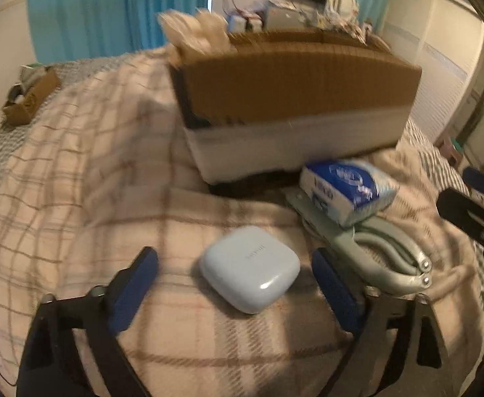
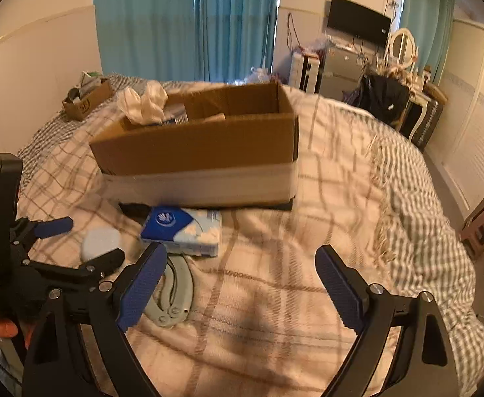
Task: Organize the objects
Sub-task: 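Grasp the light blue earbud case with the left tool while the right tool grasps the grey hand grip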
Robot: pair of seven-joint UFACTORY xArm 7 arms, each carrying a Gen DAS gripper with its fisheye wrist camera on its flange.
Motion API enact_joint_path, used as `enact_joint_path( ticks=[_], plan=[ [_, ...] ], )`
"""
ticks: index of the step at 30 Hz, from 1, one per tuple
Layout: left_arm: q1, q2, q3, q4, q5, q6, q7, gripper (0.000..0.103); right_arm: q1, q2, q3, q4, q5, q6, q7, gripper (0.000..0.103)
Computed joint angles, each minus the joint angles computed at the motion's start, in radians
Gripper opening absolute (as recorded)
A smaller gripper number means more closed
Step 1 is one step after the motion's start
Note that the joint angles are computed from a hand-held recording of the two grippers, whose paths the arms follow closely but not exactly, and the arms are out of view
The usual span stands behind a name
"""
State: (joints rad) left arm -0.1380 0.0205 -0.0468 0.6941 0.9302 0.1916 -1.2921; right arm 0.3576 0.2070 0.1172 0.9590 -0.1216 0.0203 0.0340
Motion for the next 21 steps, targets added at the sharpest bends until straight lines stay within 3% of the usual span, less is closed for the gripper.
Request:
enact_joint_path(
  ticks=[4, 8, 11, 18, 21],
  plan=[
    [-0.007, 0.023, 0.013, 0.008, 0.03, -0.031, -0.011, 0.059, -0.029, 0.039, 0.032, 0.027, 0.036, 0.003, -0.025, 0.091],
    [0.0, -0.026, 0.02, -0.027, 0.096, -0.046, -0.101, 0.059, -0.028, 0.036, 0.044, 0.025, 0.052, 0.012, -0.038, 0.091],
    [0.039, -0.113, -0.012, -0.071, 0.172, -0.021, -0.21, 0.059, -0.026, 0.027, 0.059, 0.017, 0.062, 0.016, -0.056, 0.091],
    [0.136, -0.255, -0.065, -0.165, 0.108, 0.021, -0.153, 0.059, 0.036, 0.091, 0.06, 0.081, 0.038, 0.117, -0.074, 0.091],
    [0.175, -0.269, -0.081, -0.196, 0.079, -0.013, -0.135, 0.059, 0.144, 0.135, -0.044, 0.122, -0.075, 0.172, 0.033, 0.089]
  ],
)
